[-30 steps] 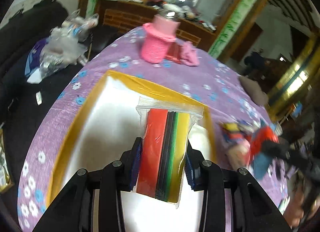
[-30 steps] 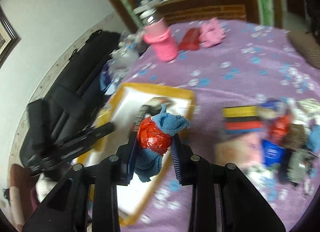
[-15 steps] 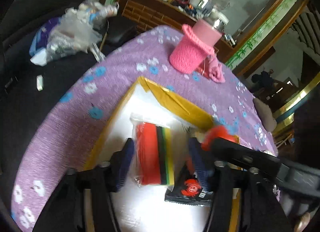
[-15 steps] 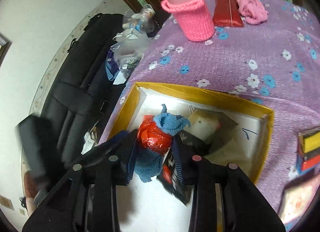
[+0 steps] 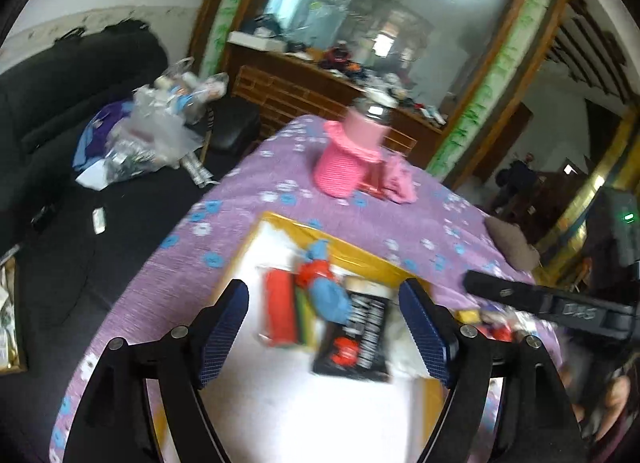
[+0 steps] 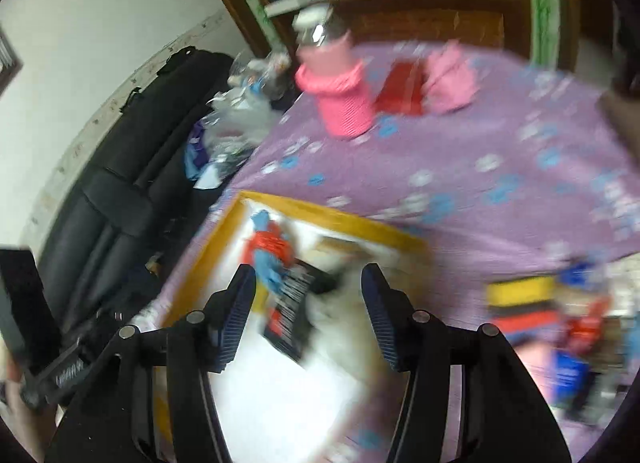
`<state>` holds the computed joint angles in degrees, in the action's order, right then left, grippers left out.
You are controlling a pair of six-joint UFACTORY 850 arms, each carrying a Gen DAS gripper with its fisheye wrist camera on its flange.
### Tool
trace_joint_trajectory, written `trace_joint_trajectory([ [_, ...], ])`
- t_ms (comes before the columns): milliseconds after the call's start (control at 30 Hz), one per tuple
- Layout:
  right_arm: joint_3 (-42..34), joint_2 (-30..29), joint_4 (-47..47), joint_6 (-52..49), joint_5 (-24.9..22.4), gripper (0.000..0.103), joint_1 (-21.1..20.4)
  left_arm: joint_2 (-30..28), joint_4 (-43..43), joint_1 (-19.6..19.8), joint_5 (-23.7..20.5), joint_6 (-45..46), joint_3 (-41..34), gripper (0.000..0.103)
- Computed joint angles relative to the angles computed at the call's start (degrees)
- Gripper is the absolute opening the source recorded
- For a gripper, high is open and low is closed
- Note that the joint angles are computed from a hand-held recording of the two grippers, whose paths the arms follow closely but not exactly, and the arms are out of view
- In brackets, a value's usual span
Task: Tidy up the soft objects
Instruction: 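Grasp the pink tissue pack with the left gripper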
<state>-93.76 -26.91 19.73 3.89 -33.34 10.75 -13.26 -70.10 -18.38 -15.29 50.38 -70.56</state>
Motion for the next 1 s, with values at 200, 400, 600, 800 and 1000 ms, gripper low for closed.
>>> trace_joint_trajectory([
  [200,23.8,21.4,-24.9,19.9,17.0,0.089,-2.9,2.4,-0.7,-5.6,-2.2,3.7,2.1,0.08],
  [400,34.5,27.0,-23.0,25.3,14.1,0.088,-9.3,-2.5,23.0,-14.3,-3.2,-14.6,-3.5,0.08],
  [600,41.6,32.1,1.1,3.8,15.7,0.088,-15.6,-10.4,58.6,-22.6,-1.4,-36.9,-11.4,0.08],
  [800,44.2,34.2,13.5,-8.1,16.2,0.088,-17.9,-18.0,77.9,-26.3,-3.5,-49.1,-18.7,0.078],
  [1000,46.0,35.2,20.9,-15.7,15.7,0.088,-20.2,-18.6,60.6,-25.2,-10.5,-37.4,-21.4,0.048],
])
